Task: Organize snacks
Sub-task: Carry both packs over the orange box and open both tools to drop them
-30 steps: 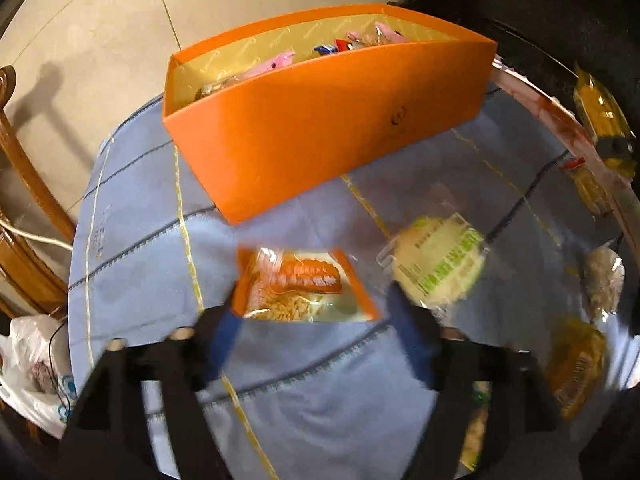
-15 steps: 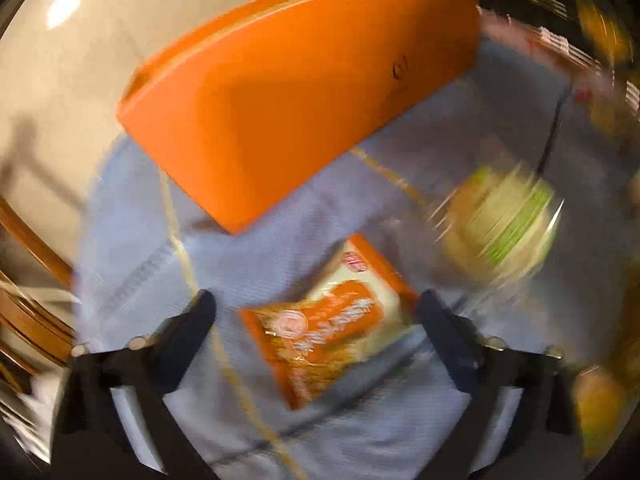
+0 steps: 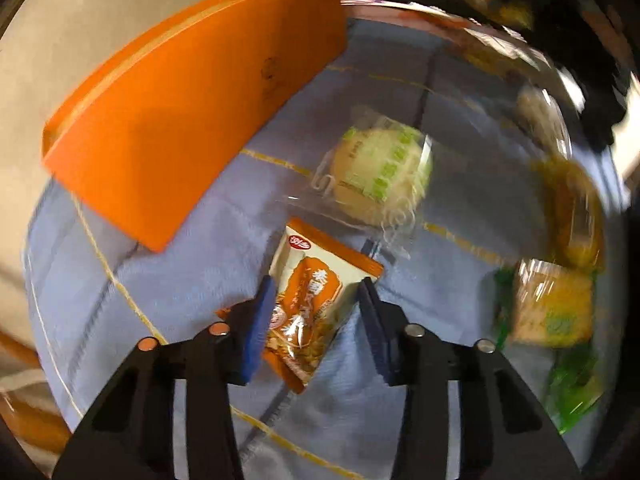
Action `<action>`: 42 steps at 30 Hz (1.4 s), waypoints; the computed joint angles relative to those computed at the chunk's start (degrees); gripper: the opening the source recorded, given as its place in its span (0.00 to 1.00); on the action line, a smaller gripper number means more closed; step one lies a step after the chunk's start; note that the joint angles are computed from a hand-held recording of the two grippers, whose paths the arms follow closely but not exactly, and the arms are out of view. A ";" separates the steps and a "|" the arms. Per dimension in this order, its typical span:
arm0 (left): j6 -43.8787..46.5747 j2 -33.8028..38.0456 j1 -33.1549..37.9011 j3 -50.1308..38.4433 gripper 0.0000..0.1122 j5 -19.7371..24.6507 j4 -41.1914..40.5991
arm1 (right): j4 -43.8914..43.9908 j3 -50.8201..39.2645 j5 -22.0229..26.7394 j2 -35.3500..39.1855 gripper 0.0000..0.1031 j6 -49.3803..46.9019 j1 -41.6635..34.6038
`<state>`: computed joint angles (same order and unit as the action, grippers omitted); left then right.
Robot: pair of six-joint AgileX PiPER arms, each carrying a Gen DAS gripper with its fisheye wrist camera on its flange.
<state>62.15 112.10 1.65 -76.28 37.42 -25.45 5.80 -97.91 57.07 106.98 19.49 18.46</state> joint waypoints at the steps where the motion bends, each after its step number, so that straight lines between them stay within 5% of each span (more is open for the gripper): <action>1: -5.73 0.77 -0.12 -2.46 0.22 2.85 0.99 | 0.15 0.20 -0.35 -0.39 0.34 0.11 -0.11; 2: -11.46 0.60 -0.63 -3.38 0.05 3.60 1.78 | 0.14 0.24 -0.55 -0.67 0.34 0.01 -0.05; 3: -17.19 -0.08 -1.46 -2.96 0.02 2.14 2.66 | 0.05 0.23 -0.73 -0.94 0.34 -0.16 0.07; 6: -29.71 -0.10 -2.42 -3.62 0.00 1.98 6.76 | 0.95 0.38 -1.49 -1.48 0.34 -0.84 0.26; 8: -31.10 -0.74 -4.83 -0.76 0.03 -2.14 11.23 | 1.40 0.24 -1.47 -1.51 0.34 -1.49 0.49; 9: -33.42 -1.53 -6.80 1.34 0.14 -4.42 15.04 | 1.93 0.37 -1.43 -1.62 0.34 -2.23 0.51; 10: -36.46 -1.64 -8.41 1.75 0.58 -5.02 18.66 | 2.11 0.46 -1.40 -1.73 0.34 -2.50 0.49; 11: -40.49 -2.32 -10.30 3.76 0.85 -6.92 24.32 | 2.03 0.51 -1.28 -1.83 0.34 -2.51 0.48; 15: -40.90 -4.49 -11.97 13.70 0.88 -21.58 42.31 | 1.66 0.82 -1.66 -2.15 0.34 -1.53 0.16; 16: -36.50 -5.23 -11.39 16.46 0.88 -26.24 42.14 | 1.73 1.19 -2.03 -2.33 0.34 -1.10 0.06; 18: -25.63 -5.68 -9.44 17.85 0.88 -28.67 34.92 | 2.16 1.98 -2.61 -2.70 0.34 -0.76 0.08; 19: -21.26 -4.85 -9.04 16.12 0.88 -26.46 29.19 | 1.98 2.44 -2.84 -2.94 0.34 -0.35 0.26; 21: -19.34 -2.67 -7.09 9.89 0.67 -16.22 18.00 | 1.98 3.15 -3.12 -3.30 0.34 0.10 0.46; 22: -21.82 -0.40 -4.75 5.37 0.39 -10.49 13.08 | 2.15 3.83 -3.45 -3.75 0.34 0.35 0.46; 23: -26.60 0.79 -3.25 2.64 0.35 -7.05 10.44 | 2.08 3.98 -3.55 -3.91 0.34 0.64 0.45; 27: -42.35 -0.95 -6.86 4.91 0.32 -9.96 21.53 | 2.66 5.66 -4.73 -5.44 0.34 1.26 -0.38; 29: -50.45 -0.65 -8.40 2.64 0.30 -6.29 25.12 | 2.19 5.97 -5.15 -5.93 0.34 1.69 -0.44; 36: -58.34 -5.91 -7.32 0.95 0.30 -2.89 19.99 | 5.45 3.96 -5.15 -4.87 0.34 -1.96 -0.15; 42: -66.90 -4.93 -8.27 -15.95 0.30 5.96 22.44 | 6.53 -9.44 -1.30 2.63 0.34 -5.50 1.41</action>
<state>-4.75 107.18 -6.63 -92.23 43.38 -3.00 12.33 -107.35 55.77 109.61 13.98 19.87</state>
